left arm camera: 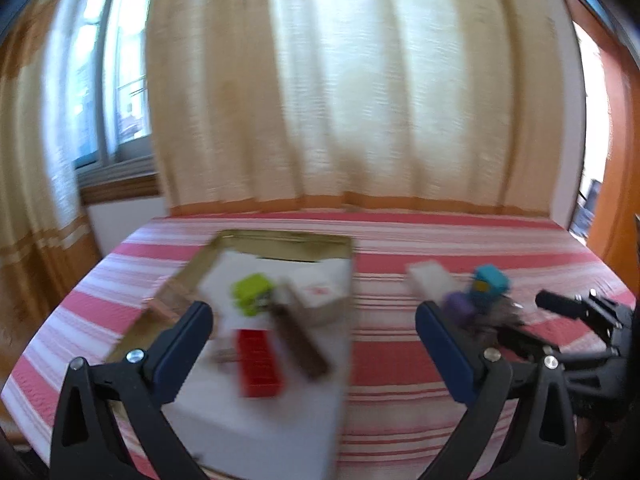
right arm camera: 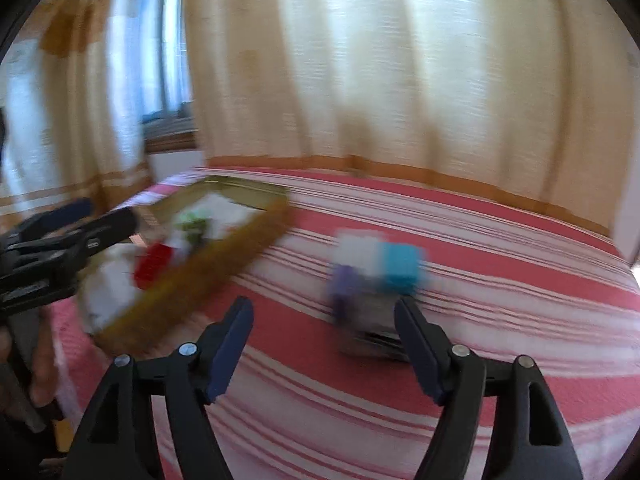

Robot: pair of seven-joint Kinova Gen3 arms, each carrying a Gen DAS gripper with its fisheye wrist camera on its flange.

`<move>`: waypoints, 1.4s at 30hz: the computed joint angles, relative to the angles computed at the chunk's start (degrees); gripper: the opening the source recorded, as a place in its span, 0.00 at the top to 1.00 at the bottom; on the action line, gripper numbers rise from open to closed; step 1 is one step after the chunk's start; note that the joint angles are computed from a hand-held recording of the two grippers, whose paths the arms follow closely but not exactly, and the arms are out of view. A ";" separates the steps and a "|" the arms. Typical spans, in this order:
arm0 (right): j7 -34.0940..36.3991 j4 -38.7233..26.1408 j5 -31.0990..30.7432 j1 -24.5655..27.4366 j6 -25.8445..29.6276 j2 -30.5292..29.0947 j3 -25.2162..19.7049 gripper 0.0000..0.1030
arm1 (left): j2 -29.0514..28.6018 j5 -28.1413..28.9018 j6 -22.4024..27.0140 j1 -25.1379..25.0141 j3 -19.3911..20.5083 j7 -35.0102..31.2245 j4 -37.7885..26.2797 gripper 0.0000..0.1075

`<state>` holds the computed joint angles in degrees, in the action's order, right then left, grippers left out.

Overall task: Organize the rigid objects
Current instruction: 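Grasp the gray fabric pouch with the right gripper, then grasp the purple block with the left gripper while the right gripper holds the pouch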

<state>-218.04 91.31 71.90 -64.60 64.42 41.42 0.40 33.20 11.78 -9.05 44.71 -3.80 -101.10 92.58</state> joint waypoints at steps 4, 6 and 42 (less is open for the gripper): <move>-6.87 4.79 -2.76 1.02 -0.29 -2.38 -0.56 0.27 | 2.40 1.86 2.66 7.03 -5.60 -1.61 -3.07 0.04; -10.07 7.05 -1.70 2.49 -3.48 -3.60 -1.09 0.27 | 3.44 2.07 4.85 8.61 -7.24 -0.98 -4.88 0.04; -22.45 14.33 -0.39 2.99 -1.78 -5.82 -2.37 0.32 | 11.94 -17.42 21.82 9.06 -2.96 16.79 -21.99 0.05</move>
<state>-240.49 105.63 71.51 -61.61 62.64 35.60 -1.96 45.13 -5.64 12.77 53.76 -6.76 -84.31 70.59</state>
